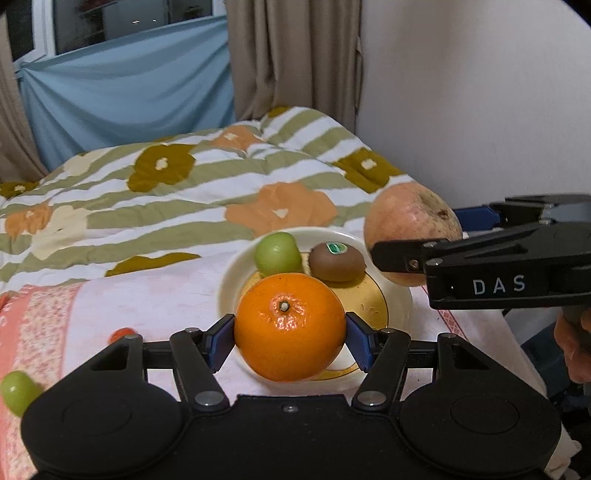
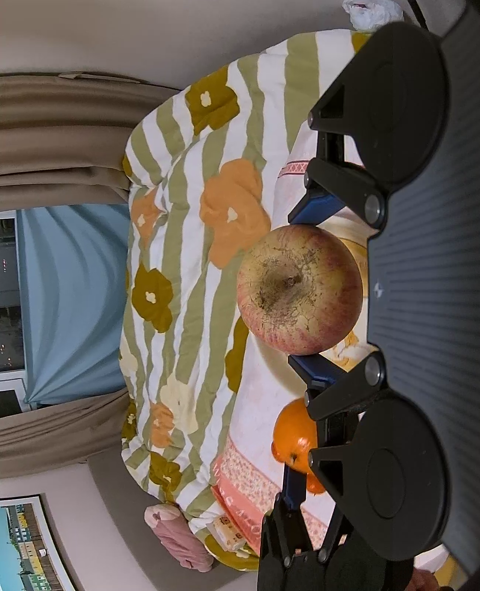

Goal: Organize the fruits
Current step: 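Carry the orange and red apple into the white bowl and open both tools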

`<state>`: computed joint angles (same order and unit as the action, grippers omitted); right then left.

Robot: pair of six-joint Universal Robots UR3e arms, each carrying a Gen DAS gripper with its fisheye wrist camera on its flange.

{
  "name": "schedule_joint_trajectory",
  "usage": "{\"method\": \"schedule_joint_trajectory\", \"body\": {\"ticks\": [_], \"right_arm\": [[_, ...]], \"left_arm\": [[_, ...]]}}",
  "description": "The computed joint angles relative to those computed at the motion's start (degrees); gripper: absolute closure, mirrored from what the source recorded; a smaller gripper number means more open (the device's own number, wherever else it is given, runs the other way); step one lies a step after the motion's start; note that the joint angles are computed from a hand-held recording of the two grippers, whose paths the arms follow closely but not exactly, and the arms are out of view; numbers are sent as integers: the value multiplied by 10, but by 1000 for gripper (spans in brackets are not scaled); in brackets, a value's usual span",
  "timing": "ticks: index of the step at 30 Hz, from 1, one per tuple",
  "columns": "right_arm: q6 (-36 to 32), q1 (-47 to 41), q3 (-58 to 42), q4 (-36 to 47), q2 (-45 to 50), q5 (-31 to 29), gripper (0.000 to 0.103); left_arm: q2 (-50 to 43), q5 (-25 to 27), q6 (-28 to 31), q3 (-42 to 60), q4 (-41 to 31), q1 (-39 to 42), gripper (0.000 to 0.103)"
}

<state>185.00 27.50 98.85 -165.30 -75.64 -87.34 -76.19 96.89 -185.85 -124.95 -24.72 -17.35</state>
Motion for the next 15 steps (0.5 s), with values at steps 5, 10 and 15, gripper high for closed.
{"method": "schedule_joint_trajectory", "body": {"ticks": [5, 10, 15], "right_arm": [[-9, -24, -7, -10, 32, 29, 14], [-8, -37, -11, -17, 55, 44, 14], [-9, -42, -16, -16, 68, 51, 14]], "left_arm": [[-93, -5, 10, 19, 51, -8, 36], [-151, -2, 21, 31, 80, -18, 36], [-174, 3, 23, 35, 85, -24, 36]]}}
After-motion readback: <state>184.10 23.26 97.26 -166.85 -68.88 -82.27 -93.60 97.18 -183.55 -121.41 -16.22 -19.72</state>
